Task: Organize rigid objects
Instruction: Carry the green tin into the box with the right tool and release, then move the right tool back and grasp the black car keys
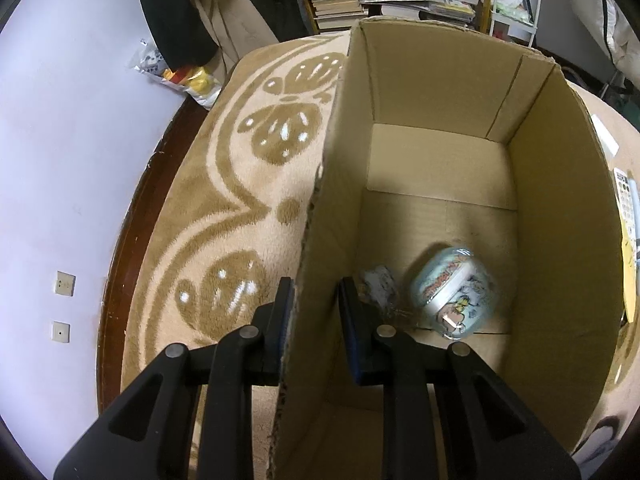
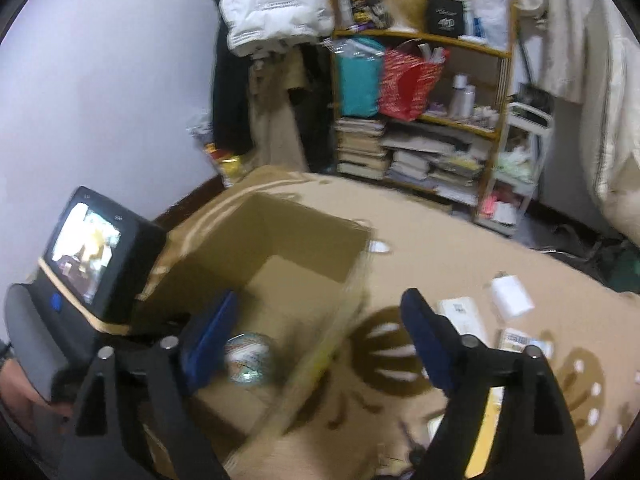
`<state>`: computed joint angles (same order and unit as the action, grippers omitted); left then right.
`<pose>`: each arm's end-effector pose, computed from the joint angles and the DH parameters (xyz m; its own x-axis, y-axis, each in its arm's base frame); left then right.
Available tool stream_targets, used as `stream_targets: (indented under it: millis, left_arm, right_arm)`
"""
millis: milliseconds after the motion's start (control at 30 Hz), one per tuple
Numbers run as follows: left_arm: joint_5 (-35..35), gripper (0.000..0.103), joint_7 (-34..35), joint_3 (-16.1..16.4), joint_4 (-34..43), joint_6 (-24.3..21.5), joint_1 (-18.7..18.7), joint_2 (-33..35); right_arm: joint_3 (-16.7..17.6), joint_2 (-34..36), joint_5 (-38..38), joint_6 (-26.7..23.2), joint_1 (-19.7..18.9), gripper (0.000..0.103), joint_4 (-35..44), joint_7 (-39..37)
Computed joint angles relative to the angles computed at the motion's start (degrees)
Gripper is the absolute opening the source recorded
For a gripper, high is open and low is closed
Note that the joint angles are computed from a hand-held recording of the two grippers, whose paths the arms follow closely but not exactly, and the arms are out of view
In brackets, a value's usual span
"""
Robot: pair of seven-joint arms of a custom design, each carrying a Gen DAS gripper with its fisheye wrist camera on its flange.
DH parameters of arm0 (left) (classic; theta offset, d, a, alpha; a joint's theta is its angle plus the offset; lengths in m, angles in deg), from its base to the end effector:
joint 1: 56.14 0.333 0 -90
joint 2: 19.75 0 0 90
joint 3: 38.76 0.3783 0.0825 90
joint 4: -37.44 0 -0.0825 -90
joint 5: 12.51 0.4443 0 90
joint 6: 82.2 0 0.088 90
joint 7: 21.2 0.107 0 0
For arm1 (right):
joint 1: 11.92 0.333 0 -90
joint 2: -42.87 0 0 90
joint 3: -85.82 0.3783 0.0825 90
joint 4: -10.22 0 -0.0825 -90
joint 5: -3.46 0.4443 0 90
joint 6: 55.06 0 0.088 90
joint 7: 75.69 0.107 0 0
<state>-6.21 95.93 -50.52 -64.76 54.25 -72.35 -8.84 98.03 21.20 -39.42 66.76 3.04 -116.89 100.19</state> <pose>0.6377 -0.3259 0.5296 -0.8025 -0.5473 -0.2375 -0.4649 0.8231 -0.3261 0.4584 0.2170 0.6075 -0.6284 -0.7756 -0.0593 -0.5148 0.4718 -0.7158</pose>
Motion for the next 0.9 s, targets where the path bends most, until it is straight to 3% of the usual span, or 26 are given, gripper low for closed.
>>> stream_targets:
  millis: [133, 333, 567, 700, 900]
  left_arm:
    - [0.3, 0.021, -0.1, 0.0, -0.4, 0.6, -0.1, -0.3]
    - [0.6, 0.022, -1.3, 0.1, -0.6, 1.1, -0.1, -0.5]
    - [1.7, 0.022, -1.5, 0.1, -1.2, 1.8, -0.2, -0.7]
    - [2.2, 0.022, -1.7, 0.1, -1.5, 1.8, -0.3, -0.9]
    - [2.5, 0.023, -2.5, 0.2, -1.5, 1.4, -0.2, -1.0]
  right_arm:
    - [-0.2, -2.9, 2.7, -0.8, 0.5, 0.103, -2.5, 1.3]
    - [-1.4, -6.5, 10.1, 0.6, 1.5, 0.103, -7.3, 1.9]
    - [-0.3, -7.0, 14.9, -0.5, 2.6, 0.103, -9.6, 2.7]
    - [-1.2, -6.4, 17.7, 1.8, 3.5, 0.103, -10.8, 1.6]
    - [-1.9, -5.6, 21.3, 1.8, 3.8, 0.088, -11.7, 0.2]
